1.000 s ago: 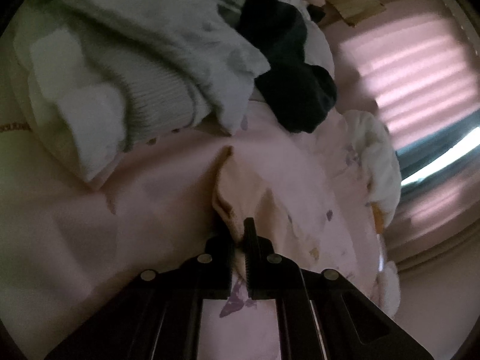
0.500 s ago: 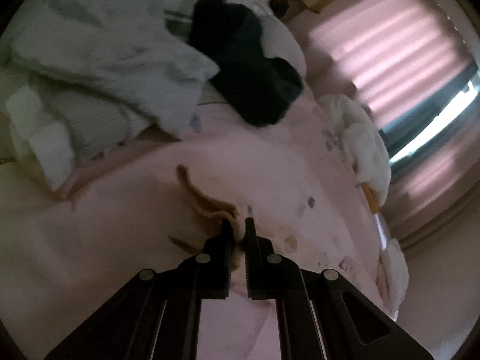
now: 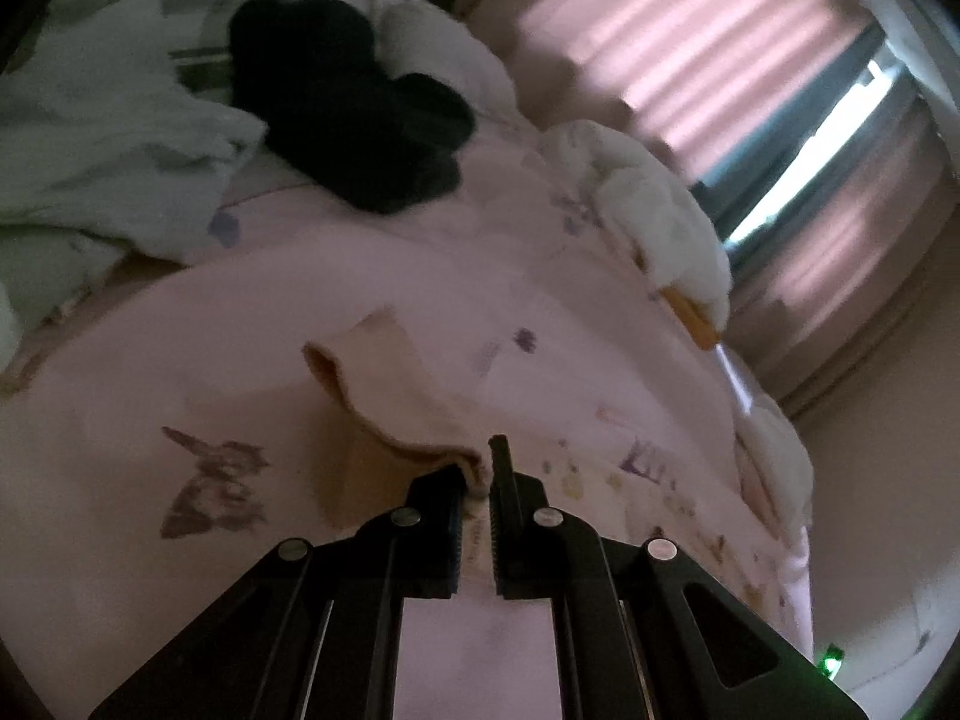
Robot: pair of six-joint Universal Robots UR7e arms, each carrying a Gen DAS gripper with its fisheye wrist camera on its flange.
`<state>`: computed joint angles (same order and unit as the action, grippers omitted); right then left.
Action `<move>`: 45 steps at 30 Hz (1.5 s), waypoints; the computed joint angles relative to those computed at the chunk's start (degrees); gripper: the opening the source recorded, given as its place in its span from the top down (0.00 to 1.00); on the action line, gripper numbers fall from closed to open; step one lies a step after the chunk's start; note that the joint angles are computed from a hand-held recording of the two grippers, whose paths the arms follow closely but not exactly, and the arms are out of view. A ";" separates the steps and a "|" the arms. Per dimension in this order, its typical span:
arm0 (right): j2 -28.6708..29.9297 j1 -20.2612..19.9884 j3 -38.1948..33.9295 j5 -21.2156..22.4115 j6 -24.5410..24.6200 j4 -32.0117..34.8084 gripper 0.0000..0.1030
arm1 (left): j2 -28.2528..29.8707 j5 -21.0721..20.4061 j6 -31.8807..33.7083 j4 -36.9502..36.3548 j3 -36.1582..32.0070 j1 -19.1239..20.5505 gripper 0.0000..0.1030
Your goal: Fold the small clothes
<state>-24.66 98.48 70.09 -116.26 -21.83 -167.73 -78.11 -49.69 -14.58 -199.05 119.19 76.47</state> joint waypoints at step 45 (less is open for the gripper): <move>-0.95 -0.75 0.92 3.16 1.13 0.60 0.60 | 5.44 5.39 9.63 -0.63 -2.03 -7.82 0.95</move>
